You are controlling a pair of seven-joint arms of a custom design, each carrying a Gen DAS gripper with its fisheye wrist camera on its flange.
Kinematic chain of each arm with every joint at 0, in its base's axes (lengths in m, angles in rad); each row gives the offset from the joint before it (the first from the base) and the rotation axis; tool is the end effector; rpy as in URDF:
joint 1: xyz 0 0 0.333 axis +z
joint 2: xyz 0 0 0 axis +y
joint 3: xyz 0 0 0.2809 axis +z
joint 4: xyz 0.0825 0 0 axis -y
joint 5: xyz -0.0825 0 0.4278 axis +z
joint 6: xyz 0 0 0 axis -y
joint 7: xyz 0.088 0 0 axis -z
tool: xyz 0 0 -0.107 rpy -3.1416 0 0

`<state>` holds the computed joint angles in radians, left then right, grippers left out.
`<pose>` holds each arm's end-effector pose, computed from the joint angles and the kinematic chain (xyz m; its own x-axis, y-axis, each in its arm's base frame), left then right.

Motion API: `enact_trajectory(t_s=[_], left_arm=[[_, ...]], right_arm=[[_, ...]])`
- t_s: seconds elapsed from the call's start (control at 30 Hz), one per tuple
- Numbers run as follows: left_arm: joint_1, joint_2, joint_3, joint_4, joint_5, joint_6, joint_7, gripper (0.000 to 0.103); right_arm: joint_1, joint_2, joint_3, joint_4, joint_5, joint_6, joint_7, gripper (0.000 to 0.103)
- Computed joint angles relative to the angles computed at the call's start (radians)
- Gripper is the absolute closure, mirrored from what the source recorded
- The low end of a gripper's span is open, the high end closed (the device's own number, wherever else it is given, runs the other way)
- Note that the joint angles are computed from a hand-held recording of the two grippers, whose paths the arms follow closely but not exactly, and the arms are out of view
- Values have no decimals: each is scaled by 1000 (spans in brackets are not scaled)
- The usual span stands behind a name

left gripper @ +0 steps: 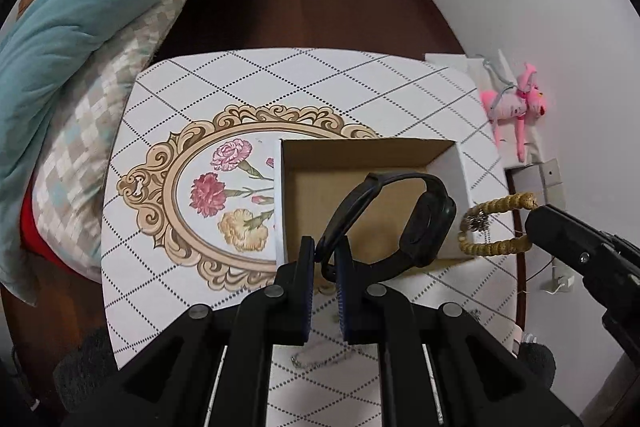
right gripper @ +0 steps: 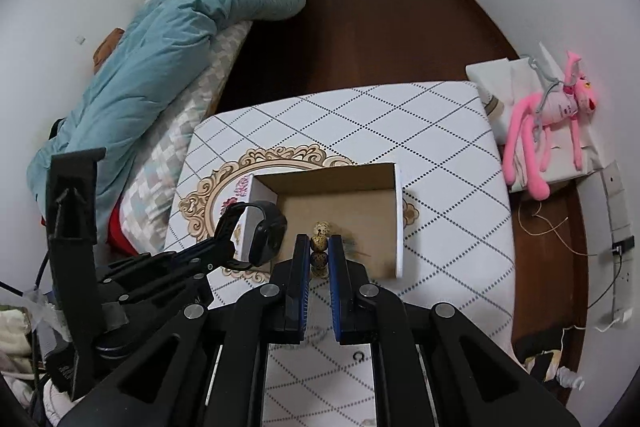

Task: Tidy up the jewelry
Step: 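Carry the watch band with the left tool while the right tool carries the bead bracelet into the box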

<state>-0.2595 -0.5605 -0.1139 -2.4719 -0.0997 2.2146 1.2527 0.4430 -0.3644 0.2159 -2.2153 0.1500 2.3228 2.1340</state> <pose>0.4343 -0.1740 0.4721 -0.0166 -0.9921 0.1243 -0.9625 -0.0178 -0.2707 0.4206 0.3384 0.5258 0.0757 -0.9523 -0.2955 -0.9392 0.0314 -0.3418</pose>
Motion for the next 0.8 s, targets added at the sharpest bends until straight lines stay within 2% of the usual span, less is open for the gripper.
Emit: enact_trajectory(t_s=[0.1, 0.23, 0.33, 0.4, 0.47, 0.53, 0.57, 0.6, 0.67, 0.7, 0.73, 0.77, 0.8], left_arm=[[6, 52, 3, 35, 0, -4, 8, 95], [13, 115, 14, 90, -36, -32, 20, 88], [25, 148, 15, 125, -62, -49, 29, 86], [42, 152, -2, 137, -35, -51, 6, 71], [51, 137, -12, 128, -10, -33, -6, 27], [59, 109, -23, 104, 26, -11, -25, 24], [62, 100, -27, 95, 46, -7, -32, 24], [65, 99, -30, 93, 64, -12, -39, 24], [67, 84, -35, 70, 94, -5, -54, 23], [69, 72, -40, 52, 111, 5, -65, 20], [69, 63, -40, 37, 122, 13, -74, 10], [66, 50, -39, 18, 127, 25, -81, 1], [63, 40, -35, 2, 129, 33, -83, 0]], right_arm=[[-2, 50, -14, 21, 21, 6, -14, 94], [2, 99, -33, 46, 62, 15, -55, 94], [7, 141, -52, 76, 113, 10, -117, 93], [4, 173, -63, 98, 147, -17, -140, 93], [-8, 193, -56, 116, 105, -53, -122, 89], [-15, 195, -52, 116, 73, -71, -109, 58], [-18, 191, -47, 109, 44, -73, -92, 36], [-21, 184, -44, 101, 21, -72, -79, 32], [-29, 179, -27, 96, -65, -97, -26, 32], [-30, 178, -21, 94, -100, -108, -8, 31], [-30, 176, -14, 91, -138, -125, 14, 27], [-31, 174, -8, 87, -175, -139, 38, 15], [-30, 170, 0, 81, -214, -148, 61, 6]])
